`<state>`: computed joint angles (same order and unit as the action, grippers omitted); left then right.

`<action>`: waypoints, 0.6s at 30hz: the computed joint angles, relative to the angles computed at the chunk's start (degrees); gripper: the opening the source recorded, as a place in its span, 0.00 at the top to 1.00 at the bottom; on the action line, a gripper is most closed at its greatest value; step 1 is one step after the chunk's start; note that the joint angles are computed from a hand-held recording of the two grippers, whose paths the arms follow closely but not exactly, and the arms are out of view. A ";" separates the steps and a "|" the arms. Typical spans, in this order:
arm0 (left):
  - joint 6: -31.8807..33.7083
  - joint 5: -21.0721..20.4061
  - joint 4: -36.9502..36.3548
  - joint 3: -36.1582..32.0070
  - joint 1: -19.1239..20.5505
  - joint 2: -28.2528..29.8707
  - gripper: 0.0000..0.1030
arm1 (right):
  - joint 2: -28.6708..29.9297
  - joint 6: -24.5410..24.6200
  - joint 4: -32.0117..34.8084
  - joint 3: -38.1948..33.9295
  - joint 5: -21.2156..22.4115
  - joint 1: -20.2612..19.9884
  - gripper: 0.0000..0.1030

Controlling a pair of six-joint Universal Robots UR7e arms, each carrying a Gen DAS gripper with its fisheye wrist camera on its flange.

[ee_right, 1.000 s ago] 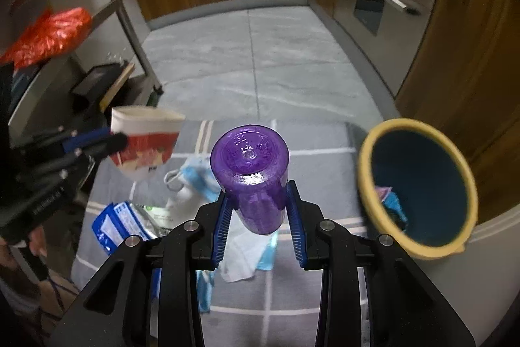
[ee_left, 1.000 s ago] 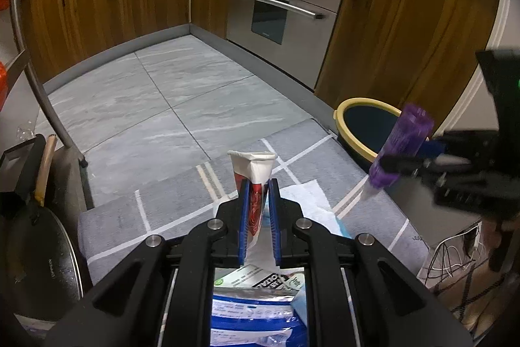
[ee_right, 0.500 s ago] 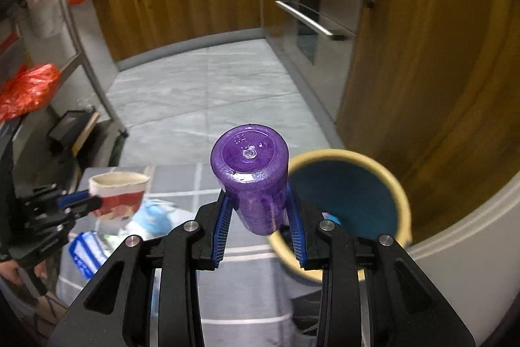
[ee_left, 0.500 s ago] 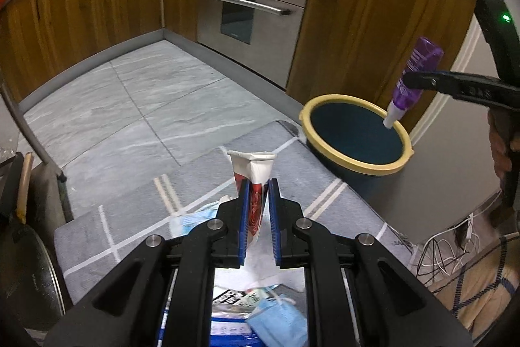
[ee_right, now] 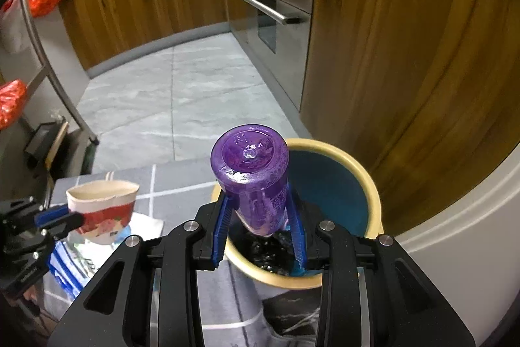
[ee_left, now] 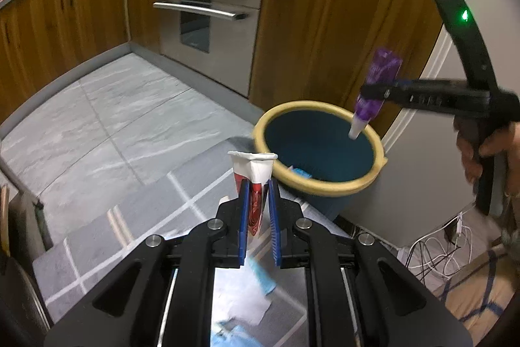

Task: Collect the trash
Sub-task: 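Carry the purple bottle over the teal bin with the right tool and open it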

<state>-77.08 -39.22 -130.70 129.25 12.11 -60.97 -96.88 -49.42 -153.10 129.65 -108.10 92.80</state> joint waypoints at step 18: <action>28.83 -3.15 -30.54 -9.22 14.21 12.39 0.89 | 7.08 2.24 -1.63 -2.41 -1.86 -4.55 0.67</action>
